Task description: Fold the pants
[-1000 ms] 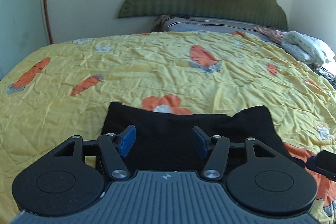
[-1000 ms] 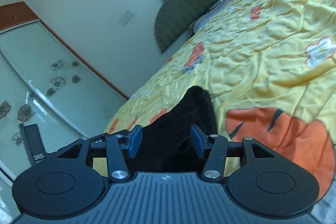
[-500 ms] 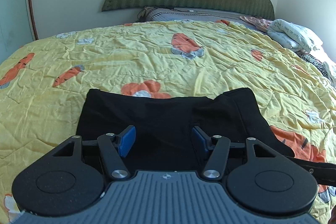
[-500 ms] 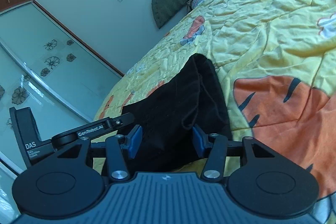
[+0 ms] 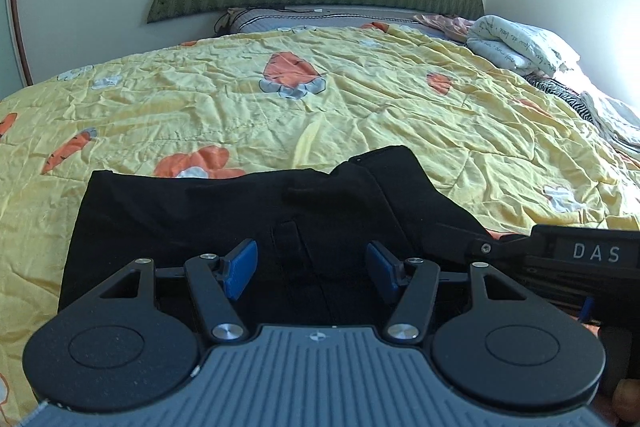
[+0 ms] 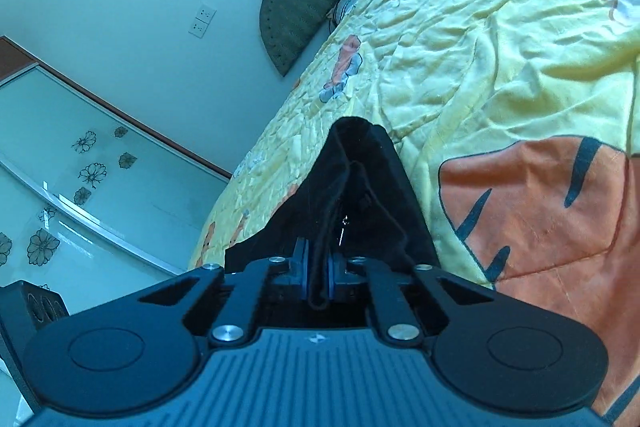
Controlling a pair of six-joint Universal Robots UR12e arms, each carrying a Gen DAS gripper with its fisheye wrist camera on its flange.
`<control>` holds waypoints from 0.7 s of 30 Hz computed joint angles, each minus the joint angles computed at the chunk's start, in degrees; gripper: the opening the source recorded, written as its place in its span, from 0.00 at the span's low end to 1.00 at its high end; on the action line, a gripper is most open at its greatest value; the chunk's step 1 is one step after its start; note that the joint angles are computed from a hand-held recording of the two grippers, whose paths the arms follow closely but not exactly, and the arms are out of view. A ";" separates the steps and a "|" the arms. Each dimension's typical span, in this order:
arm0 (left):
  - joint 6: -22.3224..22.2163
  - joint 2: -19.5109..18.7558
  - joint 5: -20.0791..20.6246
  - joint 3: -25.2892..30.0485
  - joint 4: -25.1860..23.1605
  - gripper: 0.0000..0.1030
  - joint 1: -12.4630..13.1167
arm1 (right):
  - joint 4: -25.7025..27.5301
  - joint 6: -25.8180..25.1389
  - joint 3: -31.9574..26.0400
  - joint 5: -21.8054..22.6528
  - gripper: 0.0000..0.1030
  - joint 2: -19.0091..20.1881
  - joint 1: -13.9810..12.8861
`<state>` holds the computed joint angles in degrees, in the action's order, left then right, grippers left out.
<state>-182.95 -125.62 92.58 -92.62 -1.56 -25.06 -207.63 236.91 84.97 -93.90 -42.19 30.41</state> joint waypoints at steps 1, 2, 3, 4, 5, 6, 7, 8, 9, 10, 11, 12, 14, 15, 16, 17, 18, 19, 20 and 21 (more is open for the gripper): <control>0.70 0.01 -0.11 -0.17 0.71 0.62 -0.15 | -0.08 -1.35 0.41 -1.67 0.07 -0.50 0.31; 1.56 0.00 -0.45 -0.25 1.12 0.63 -0.26 | -0.10 -2.87 0.78 -2.94 0.07 -0.95 0.49; 2.37 -0.07 -0.80 -0.20 1.17 0.63 -0.34 | 0.50 -4.28 1.22 -3.97 0.07 -1.46 0.54; 2.84 -0.17 -0.89 -0.14 1.19 0.65 -0.40 | 1.66 -5.23 1.59 -5.07 0.07 -1.90 0.53; 2.86 -0.30 -0.48 0.01 0.88 0.65 -0.49 | 3.02 -5.47 1.91 -5.74 0.07 -2.23 0.40; 2.48 -0.36 -0.18 0.16 0.33 0.65 -0.49 | 4.33 -5.21 2.29 -5.02 0.07 -2.51 0.01; 1.88 -0.33 -0.26 0.27 -0.27 0.65 -0.37 | 4.90 -5.06 2.65 -4.41 0.07 -2.68 -0.25; 1.23 -0.22 -0.64 0.26 -0.59 0.65 -0.15 | 5.41 -5.22 2.77 -6.21 0.07 -2.87 0.02; 0.62 -0.12 -0.89 0.23 -0.58 0.65 0.08 | 6.07 -7.25 2.52 -8.63 0.08 -3.08 0.46; 0.12 -0.04 -0.70 0.23 -0.31 0.65 0.23 | 6.08 -9.88 2.15 -9.58 0.08 -3.19 0.65; -0.22 -0.04 -0.21 0.31 0.12 0.65 0.29 | 5.39 -12.40 1.69 -9.17 0.08 -3.22 0.61; -0.62 -0.04 0.56 0.39 0.62 0.65 0.33 | 5.07 -14.07 1.10 -8.28 0.08 -3.25 0.45; -1.33 -0.15 2.25 0.78 1.18 0.66 0.32 | 7.36 -18.85 -0.96 -6.70 0.08 -3.10 0.22; -1.68 -0.26 3.35 1.02 1.05 0.67 0.28 | 9.89 -22.38 -2.72 -6.49 0.08 -2.79 0.28; -1.97 -0.38 4.65 1.34 0.74 0.69 0.18 | 12.71 -25.09 -4.46 -6.71 0.08 -2.39 0.38; -2.11 -0.52 6.03 1.54 0.60 0.69 0.08 | 15.78 -27.31 -6.30 -6.48 0.08 -1.90 0.39; -2.09 -0.68 7.39 1.78 0.22 0.69 -0.04 | 18.83 -29.35 -8.14 -5.94 0.08 -1.34 0.33; -2.11 -0.79 8.92 2.05 -0.63 0.69 -0.16 | 21.83 -31.60 -10.02 -5.30 0.08 -0.67 0.28; -2.26 -0.86 10.01 2.31 -1.74 0.69 -0.17 | 24.68 -33.75 -11.85 -4.65 0.08 0.07 0.23; -2.40 -0.90 10.44 2.49 -2.71 0.69 -0.08 | 27.64 -35.40 -13.57 -4.32 0.08 0.78 0.18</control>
